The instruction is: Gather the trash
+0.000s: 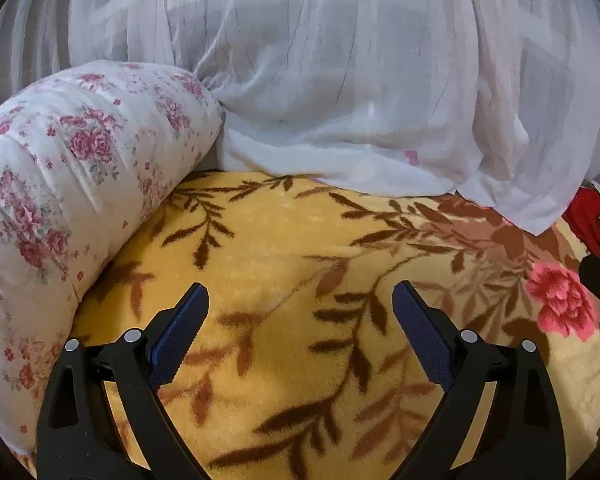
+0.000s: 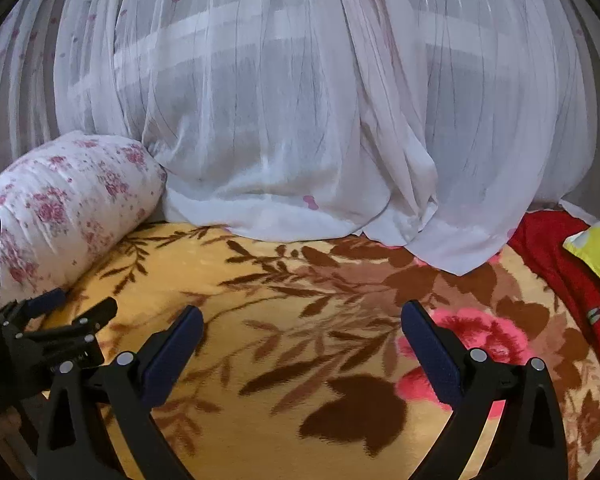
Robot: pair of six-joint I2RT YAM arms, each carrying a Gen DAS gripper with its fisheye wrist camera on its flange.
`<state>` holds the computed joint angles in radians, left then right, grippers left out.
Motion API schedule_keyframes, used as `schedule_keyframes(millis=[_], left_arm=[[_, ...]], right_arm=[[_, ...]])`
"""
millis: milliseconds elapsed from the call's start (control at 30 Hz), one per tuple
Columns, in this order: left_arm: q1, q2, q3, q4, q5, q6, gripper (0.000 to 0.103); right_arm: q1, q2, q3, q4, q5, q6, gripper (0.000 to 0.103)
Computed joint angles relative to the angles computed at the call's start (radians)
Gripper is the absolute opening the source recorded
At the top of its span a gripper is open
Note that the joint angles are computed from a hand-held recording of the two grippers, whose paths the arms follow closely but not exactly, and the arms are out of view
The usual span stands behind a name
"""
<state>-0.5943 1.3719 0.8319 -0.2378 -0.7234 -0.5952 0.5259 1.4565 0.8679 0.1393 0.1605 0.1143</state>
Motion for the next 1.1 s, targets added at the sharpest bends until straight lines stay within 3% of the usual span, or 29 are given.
schedule_keyframes(millis=[300,567,1100], left_arm=[[0.045,0.022,0.022,0.01,0.001,0.045,0.091],[0.033,0.08,0.043,0.037,-0.104,0.088,0.091],[0.067,0.08,-0.02,0.072,0.047,0.06,0.091]], right_arm=[[-0.003,0.032,0.021,0.005,-0.006,0.014,0.098],[0.034,0.066,0.036,0.024,0.073,-0.027,0.098],[0.064,0.087,-0.002,0.049,0.149,-0.091,0.098]])
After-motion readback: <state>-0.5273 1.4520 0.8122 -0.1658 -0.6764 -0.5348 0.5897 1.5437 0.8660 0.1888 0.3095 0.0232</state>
